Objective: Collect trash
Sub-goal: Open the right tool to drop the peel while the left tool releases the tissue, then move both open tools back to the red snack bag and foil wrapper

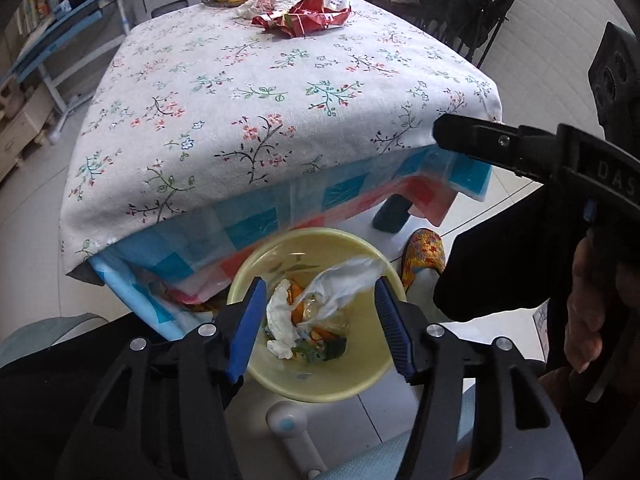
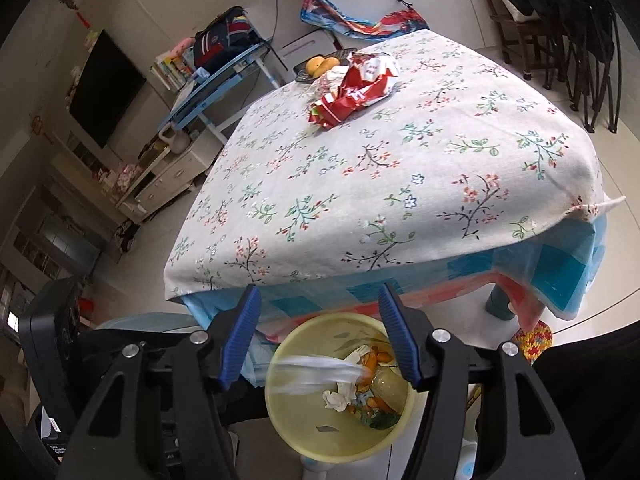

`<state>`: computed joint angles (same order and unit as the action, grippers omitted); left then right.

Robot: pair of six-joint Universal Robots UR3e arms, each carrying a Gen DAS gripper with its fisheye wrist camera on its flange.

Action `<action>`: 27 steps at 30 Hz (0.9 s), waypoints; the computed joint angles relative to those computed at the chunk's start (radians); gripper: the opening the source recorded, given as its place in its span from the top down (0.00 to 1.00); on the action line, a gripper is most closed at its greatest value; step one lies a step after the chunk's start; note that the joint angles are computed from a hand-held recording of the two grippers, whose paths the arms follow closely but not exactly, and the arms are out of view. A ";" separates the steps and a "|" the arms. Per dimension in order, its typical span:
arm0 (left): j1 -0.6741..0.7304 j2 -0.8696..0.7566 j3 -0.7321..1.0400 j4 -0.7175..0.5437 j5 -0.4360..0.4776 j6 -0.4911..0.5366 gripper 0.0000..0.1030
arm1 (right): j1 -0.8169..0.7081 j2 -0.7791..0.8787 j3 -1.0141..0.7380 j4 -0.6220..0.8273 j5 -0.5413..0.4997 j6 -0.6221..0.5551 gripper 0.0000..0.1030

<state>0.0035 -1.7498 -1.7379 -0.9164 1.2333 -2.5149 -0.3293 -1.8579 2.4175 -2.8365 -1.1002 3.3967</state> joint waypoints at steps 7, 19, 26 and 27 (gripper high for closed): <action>0.018 0.013 -0.004 0.016 -0.018 -0.019 0.46 | -0.017 -0.008 0.006 -0.005 0.002 0.015 0.41; 0.084 -0.045 0.053 0.340 -0.080 -0.326 0.33 | -0.061 0.157 -0.145 -0.057 0.045 0.066 0.40; 0.022 -0.251 0.346 0.324 -0.010 -0.442 0.32 | -0.058 0.332 -0.298 -0.084 0.035 0.125 0.40; 0.018 -0.274 0.378 0.319 -0.007 -0.449 0.32 | -0.056 0.362 -0.329 -0.084 0.031 0.135 0.40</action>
<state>0.0216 -2.0235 -1.3601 -0.5971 1.2258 -2.9644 -0.3851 -1.4956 2.0883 -2.9207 -1.0687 3.5315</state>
